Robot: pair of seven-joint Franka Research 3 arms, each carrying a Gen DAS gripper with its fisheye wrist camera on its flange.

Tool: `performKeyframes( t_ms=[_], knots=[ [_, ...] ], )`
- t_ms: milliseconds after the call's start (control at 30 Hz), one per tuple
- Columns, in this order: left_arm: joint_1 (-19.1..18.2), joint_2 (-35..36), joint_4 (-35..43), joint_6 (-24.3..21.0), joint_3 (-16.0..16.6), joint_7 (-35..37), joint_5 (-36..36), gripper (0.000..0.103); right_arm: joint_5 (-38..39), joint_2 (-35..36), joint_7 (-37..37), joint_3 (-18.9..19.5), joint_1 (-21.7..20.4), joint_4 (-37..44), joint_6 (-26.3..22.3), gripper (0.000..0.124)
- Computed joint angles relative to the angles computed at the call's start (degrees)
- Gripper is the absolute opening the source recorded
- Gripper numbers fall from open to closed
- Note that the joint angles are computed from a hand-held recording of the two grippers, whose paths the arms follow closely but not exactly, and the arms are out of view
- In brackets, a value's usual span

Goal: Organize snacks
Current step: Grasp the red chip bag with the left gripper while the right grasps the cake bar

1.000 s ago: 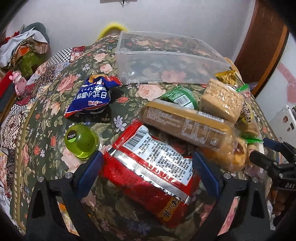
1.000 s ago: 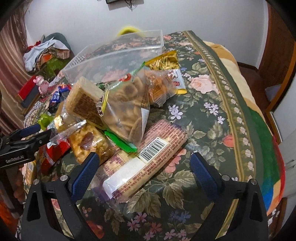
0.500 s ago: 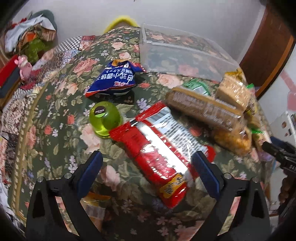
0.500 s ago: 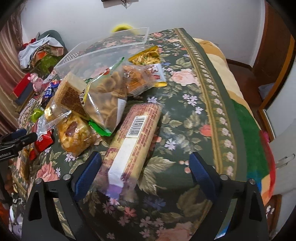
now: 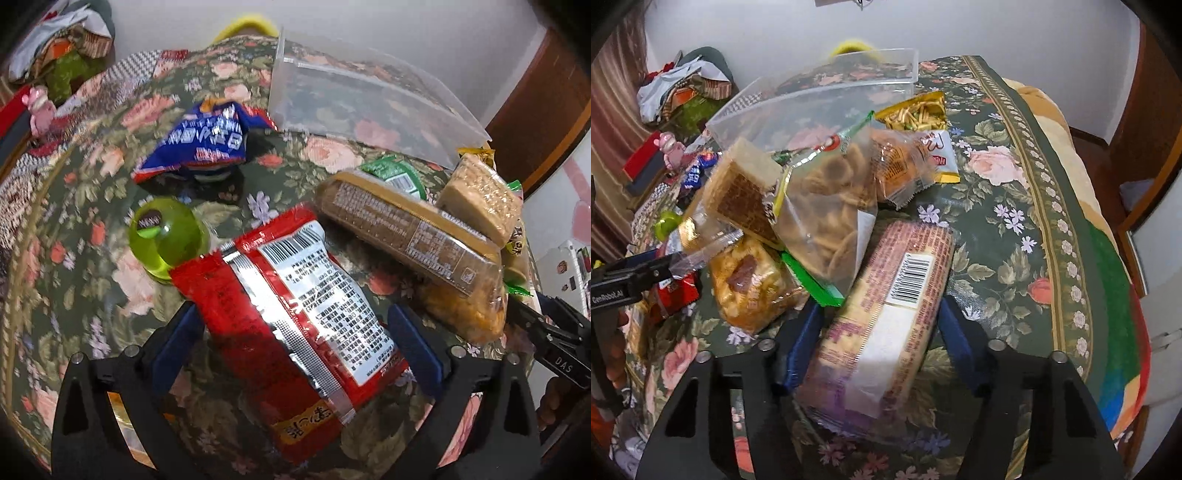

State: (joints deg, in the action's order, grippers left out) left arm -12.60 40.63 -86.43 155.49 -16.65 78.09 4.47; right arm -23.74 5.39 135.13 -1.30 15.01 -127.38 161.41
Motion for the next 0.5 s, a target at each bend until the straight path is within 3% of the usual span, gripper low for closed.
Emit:
performKeyframes(
  t_ms=[267,333,500],
  knots=[
    [-1.0,0.8,0.2,1.7,0.9,-1.6,1.4,0.097,-2.5,-0.7,3.1,-0.8,-0.7,-1.7,2.3,0.045],
    [-1.2,0.5,-0.2,2.4,1.2,-2.3,1.8,0.083,-2.9,-1.0,3.7,-0.8,-0.9,-1.9,2.5,0.043],
    [1.9,-0.7,-2.3,2.9,-1.8,1.2,0.0,0.071,-3.0,-1.9,4.2,-0.3,-1.4,-2.9,2.9,0.042]
  ],
)
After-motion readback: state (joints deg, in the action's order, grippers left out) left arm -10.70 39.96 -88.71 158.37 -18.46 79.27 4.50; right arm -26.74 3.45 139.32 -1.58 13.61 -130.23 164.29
